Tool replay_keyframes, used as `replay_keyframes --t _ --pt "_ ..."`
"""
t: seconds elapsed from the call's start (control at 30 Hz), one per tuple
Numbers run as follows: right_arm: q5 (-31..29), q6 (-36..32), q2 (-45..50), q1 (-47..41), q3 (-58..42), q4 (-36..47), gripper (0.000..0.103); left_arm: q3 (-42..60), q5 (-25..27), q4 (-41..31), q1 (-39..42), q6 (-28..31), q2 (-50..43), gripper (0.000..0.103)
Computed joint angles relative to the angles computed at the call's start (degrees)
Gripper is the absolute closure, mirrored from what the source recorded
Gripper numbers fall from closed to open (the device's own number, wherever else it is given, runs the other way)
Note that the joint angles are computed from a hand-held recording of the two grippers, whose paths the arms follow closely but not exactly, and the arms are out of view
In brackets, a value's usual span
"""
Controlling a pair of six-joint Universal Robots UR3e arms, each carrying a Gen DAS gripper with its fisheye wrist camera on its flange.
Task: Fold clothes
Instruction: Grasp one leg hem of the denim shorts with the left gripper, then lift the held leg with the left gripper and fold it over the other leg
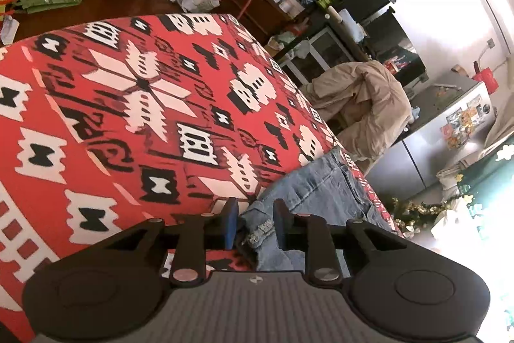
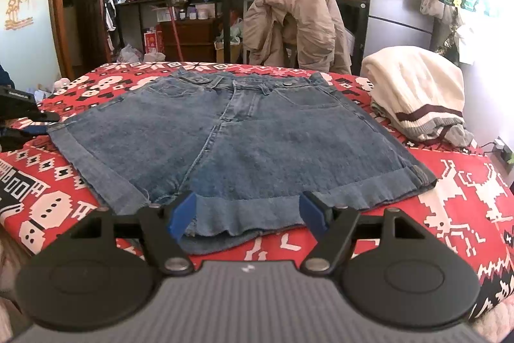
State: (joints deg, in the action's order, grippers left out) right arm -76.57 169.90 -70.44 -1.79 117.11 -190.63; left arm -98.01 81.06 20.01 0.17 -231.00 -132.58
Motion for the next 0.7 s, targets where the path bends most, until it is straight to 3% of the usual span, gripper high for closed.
replay_keyframes --t 0.2,0.33,0.43,0.57,0.7 --pt "0.1 -0.1 0.2 0.3 -0.6 0.5 0.025 -4.8 -11.5 10.5 4.8 -8.6 -2.0 0.074" --pt "0.2 -0.2 0.7 0.6 -1.1 0.8 0.025 -5.4 -10.4 11.0 4.6 -9.8 -1.6 0.074" --pt "0.3 -0.4 0.7 0.7 -1.0 0.7 0.024 -4.0 -12.9 10.4 4.4 -8.2 -2.0 0.066" --pt "0.2 -0.4 0.7 0.6 -0.8 0.9 0.024 -2.5 -15.0 9.1 4.3 -6.5 -2.3 0.063" --pt "0.0 -0.2 0.7 0.5 -0.8 0.9 0.024 -2.9 -10.0 7.9 3.3 -6.6 -1.2 0.063"
